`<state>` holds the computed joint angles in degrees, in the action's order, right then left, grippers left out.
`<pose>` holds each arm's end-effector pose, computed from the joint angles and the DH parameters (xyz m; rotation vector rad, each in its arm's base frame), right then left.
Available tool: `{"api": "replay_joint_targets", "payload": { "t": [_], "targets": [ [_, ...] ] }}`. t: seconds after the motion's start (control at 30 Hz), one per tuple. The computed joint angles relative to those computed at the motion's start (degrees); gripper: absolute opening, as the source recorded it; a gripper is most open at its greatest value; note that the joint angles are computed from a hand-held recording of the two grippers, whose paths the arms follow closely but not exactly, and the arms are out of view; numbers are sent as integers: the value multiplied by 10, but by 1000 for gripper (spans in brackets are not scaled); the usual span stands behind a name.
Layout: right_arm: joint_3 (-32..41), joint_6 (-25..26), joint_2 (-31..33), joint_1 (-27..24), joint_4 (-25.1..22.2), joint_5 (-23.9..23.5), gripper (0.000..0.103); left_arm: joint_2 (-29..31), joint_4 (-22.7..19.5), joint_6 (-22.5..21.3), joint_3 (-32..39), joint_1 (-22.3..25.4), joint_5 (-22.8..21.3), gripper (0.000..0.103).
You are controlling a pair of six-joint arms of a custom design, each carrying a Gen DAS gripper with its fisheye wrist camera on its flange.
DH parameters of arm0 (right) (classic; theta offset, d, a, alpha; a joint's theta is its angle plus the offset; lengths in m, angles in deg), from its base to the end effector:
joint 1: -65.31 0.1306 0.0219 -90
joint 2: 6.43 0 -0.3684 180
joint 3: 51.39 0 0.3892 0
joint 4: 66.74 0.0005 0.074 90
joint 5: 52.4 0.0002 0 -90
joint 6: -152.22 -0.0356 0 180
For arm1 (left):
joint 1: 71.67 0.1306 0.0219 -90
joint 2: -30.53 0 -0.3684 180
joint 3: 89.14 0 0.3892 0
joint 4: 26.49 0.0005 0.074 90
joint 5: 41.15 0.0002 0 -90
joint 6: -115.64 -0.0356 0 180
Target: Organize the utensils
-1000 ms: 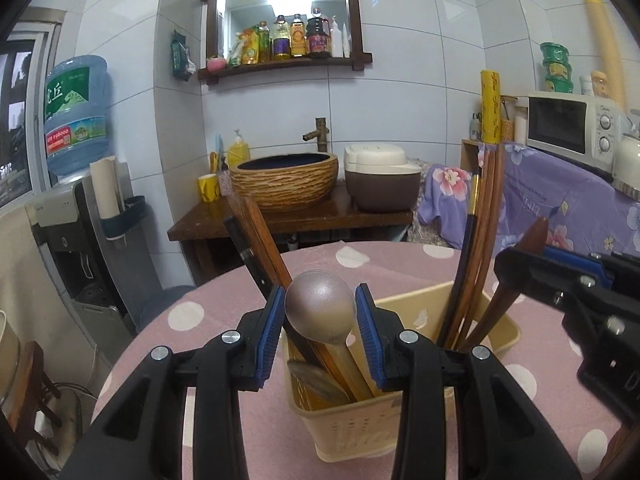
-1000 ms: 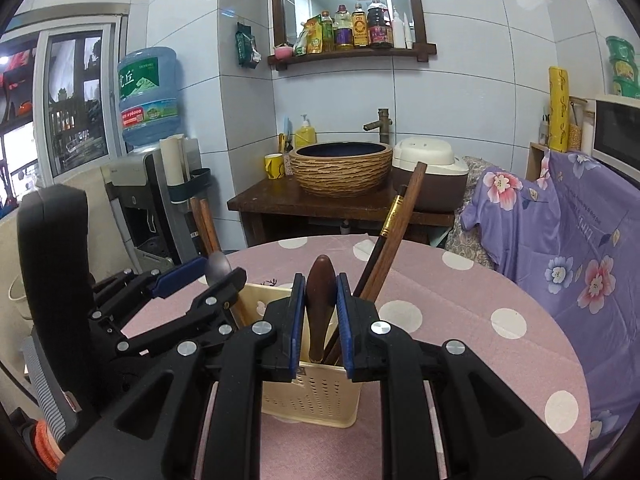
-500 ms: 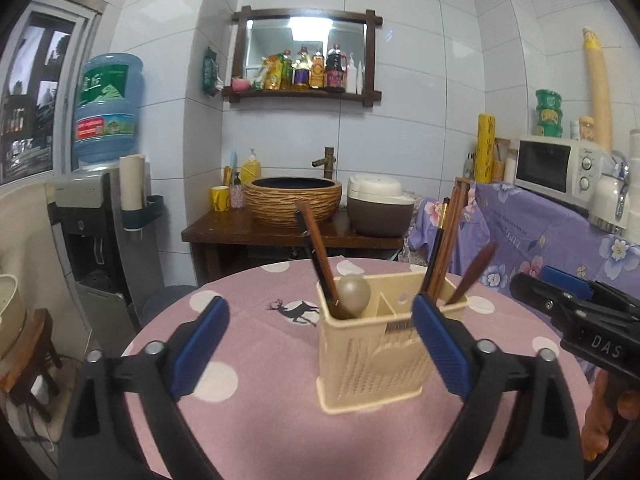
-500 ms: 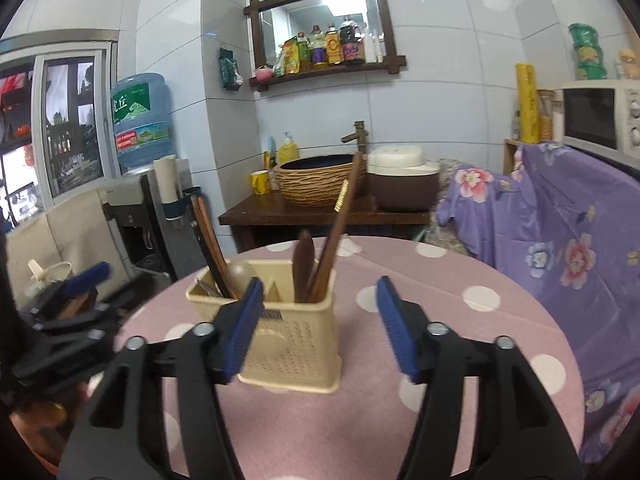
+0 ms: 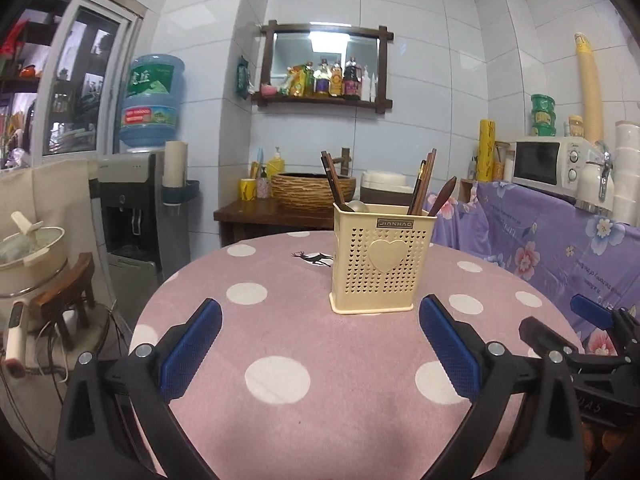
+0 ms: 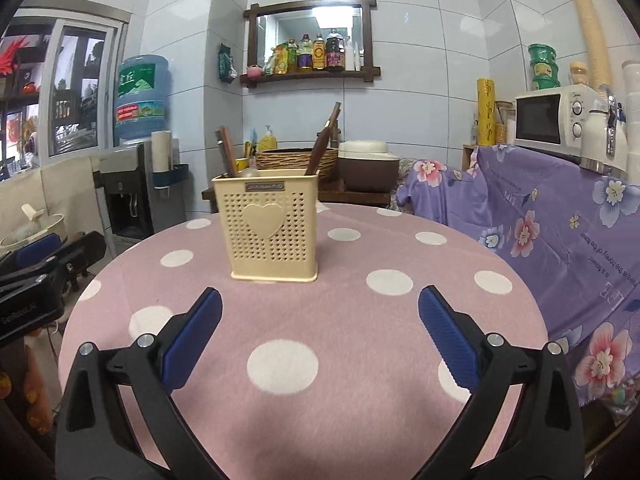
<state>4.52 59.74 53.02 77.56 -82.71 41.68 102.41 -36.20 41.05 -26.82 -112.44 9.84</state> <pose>0.3195 0.0663 0.3871 -0.1148 1.9084 0.1056 0.3074 -0.2361 0.3824 -0.0457 1.8297 -0.0385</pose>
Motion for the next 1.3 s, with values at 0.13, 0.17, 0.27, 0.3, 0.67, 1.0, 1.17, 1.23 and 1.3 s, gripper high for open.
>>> {"api": "replay_joint_targets", "payload": {
  "t": [0.13,0.17,0.27,0.3,0.67,1.0,1.17,1.23,1.3],
  "targets": [
    [-35,23,-48,23,0,10,97,-18,-16,21,-18,-22,-20,98],
    [-40,21,-56,24,-2,5,97,-22,-20,24,-21,-25,-23,98],
    [-51,18,-80,23,-18,-14,97,-33,-20,26,-30,-33,-30,98],
    [-53,19,-84,24,-19,-13,97,-36,-19,28,-32,-32,-31,98],
    [-56,16,-96,26,-18,-17,97,-41,-4,27,-42,-42,-34,98],
    [-58,15,-101,29,-18,-13,97,-46,-3,25,-46,-44,-39,98],
    [-58,16,-101,30,-17,-13,97,-46,-5,25,-46,-44,-38,98],
    [-59,15,-101,31,-17,-12,97,-47,-6,24,-45,-44,-39,98],
    [-59,15,-102,32,-18,-11,97,-47,-6,25,-45,-44,-39,98]
  ]
}}
